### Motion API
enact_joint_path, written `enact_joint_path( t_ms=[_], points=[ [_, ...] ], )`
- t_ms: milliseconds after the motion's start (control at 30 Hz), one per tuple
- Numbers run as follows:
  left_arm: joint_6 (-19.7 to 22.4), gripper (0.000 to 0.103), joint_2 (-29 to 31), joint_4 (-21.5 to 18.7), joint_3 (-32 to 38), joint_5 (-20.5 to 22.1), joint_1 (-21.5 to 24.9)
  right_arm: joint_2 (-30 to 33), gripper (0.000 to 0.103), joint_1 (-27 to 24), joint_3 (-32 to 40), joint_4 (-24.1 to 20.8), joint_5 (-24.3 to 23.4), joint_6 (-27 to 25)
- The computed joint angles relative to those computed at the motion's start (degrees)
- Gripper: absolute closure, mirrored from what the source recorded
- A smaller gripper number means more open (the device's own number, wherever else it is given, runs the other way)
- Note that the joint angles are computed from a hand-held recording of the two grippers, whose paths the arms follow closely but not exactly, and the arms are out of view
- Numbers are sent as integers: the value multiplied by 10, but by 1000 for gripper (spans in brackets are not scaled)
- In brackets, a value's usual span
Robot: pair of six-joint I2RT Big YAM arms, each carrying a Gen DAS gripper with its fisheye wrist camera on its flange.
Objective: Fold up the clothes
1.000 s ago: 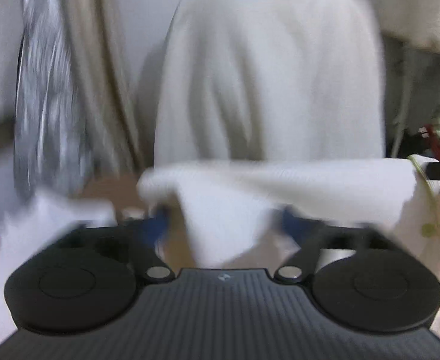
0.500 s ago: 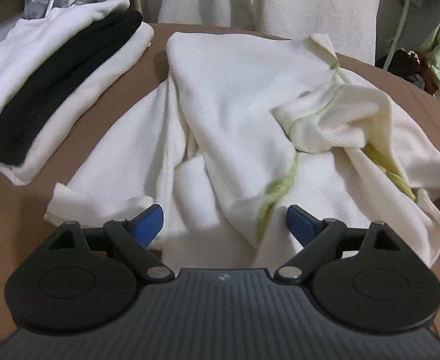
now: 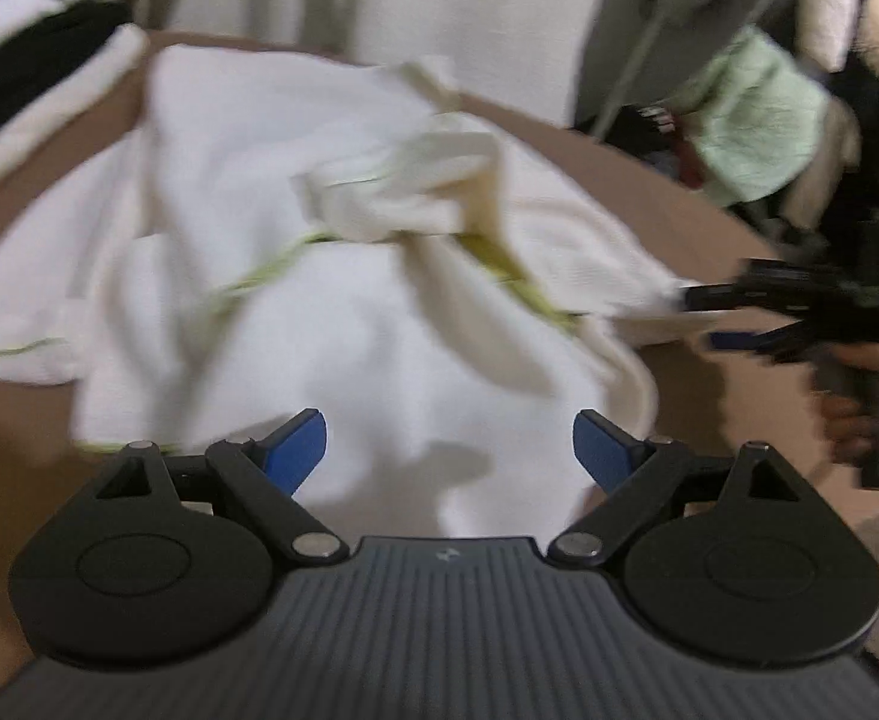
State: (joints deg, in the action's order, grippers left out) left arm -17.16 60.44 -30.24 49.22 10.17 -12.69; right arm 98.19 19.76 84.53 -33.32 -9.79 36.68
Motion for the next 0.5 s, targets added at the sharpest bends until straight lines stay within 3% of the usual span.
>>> enact_joint_path(
  t_ms=[67, 100, 133, 167, 200, 233, 300, 400, 500],
  points=[
    [16, 12, 25, 3, 6, -3, -13, 15, 23, -8, -6, 32, -23, 33],
    [25, 12, 39, 1, 11, -7, -20, 20, 32, -10, -8, 54, -28, 39],
    [33, 12, 52, -2, 16, -13, -26, 26, 61, -11, -10, 77, -31, 43],
    [41, 12, 66, -7, 19, -21, -31, 28, 81, -6, -6, 89, -10, 17],
    [49, 12, 75, -10, 22, -35, -38, 29, 89, 1, 0, 98, 18, -17],
    [56, 12, 79, -9, 21, -53, -45, 31, 90, 8, 6, 109, 44, -53],
    [62, 12, 66, -2, 14, -76, -55, 1, 92, 32, -11, 173, 144, -189],
    [45, 12, 31, 18, 1, -51, -51, -45, 94, 49, -47, 255, 297, -358],
    [39, 10, 8, 47, -14, -13, -51, -29, 94, 19, -42, 221, 366, -393]
  ],
)
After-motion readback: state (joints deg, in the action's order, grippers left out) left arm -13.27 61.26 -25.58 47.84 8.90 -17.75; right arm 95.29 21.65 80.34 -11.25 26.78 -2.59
